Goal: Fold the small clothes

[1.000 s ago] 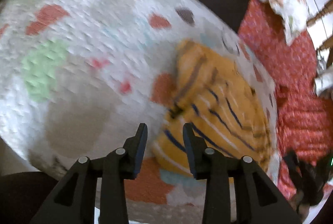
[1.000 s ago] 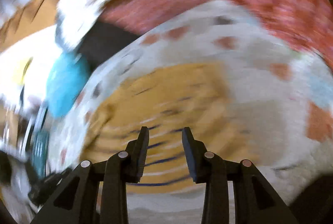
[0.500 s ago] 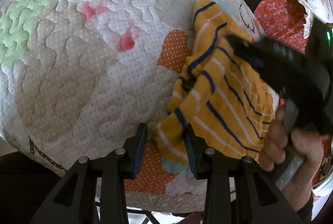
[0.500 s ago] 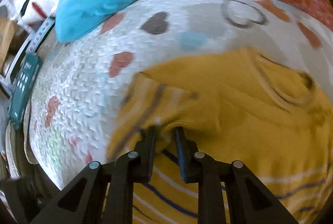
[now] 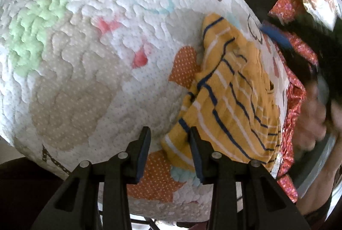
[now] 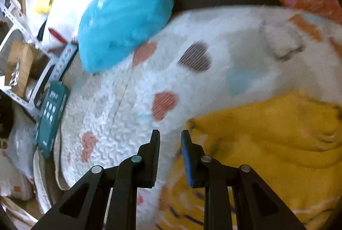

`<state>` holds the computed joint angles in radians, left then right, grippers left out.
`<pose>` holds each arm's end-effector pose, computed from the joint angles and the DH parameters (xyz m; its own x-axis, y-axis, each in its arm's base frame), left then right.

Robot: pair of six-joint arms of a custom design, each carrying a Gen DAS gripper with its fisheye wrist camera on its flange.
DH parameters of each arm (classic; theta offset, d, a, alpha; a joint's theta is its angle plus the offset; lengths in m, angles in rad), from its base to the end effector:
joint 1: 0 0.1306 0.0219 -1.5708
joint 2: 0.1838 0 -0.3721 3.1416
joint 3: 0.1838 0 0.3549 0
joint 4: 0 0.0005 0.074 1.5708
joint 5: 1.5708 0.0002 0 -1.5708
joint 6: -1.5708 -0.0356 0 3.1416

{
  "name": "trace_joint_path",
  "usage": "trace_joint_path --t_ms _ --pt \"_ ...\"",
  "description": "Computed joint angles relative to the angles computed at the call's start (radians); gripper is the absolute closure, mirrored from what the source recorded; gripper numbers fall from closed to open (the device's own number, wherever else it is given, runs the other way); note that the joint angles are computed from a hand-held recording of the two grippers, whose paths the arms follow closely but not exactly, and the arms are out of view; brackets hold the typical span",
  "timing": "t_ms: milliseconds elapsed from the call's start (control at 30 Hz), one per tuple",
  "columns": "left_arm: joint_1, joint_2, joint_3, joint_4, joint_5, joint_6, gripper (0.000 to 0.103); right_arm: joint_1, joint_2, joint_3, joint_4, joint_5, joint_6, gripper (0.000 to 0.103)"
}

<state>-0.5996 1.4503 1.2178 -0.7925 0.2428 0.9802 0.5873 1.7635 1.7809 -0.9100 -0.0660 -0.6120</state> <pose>0.3639 -0.2597 0.3273 -0.9335 -0.3385 -0.1184 -0.2237 0.8076 -0.5456 0.4836 0.3241 0.3974 -0.8680 0.1109 -0.4840 -0.1083 0.9090 0.4025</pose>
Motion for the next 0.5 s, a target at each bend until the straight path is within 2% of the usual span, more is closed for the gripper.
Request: trace_joint_path --t_ms 100,200,267,367,433,500 --pt "-0.006 0.0 0.009 -0.011 -0.024 0.002 0.068 -0.009 -0.068 -0.073 -0.071 0.123 0.03 0.08" --pt "-0.014 0.0 0.016 -0.021 -0.041 0.0 0.068 -0.005 -0.078 -0.123 -0.121 0.159 0.071 0.082" --pt "-0.017 0.0 0.014 -0.012 -0.046 0.007 0.068 0.006 -0.059 -0.126 -0.127 0.152 0.07 0.083" --pt "-0.014 -0.003 0.006 0.001 -0.055 0.02 0.068 0.023 0.037 -0.035 -0.167 0.096 0.073 0.081" --pt "-0.011 -0.014 -0.002 0.006 -0.072 0.027 0.068 0.043 0.094 0.041 -0.192 0.126 0.082 0.081" --pt "-0.008 -0.028 -0.014 0.013 -0.095 0.033 0.067 0.044 0.078 0.03 -0.14 0.048 0.08 0.081"
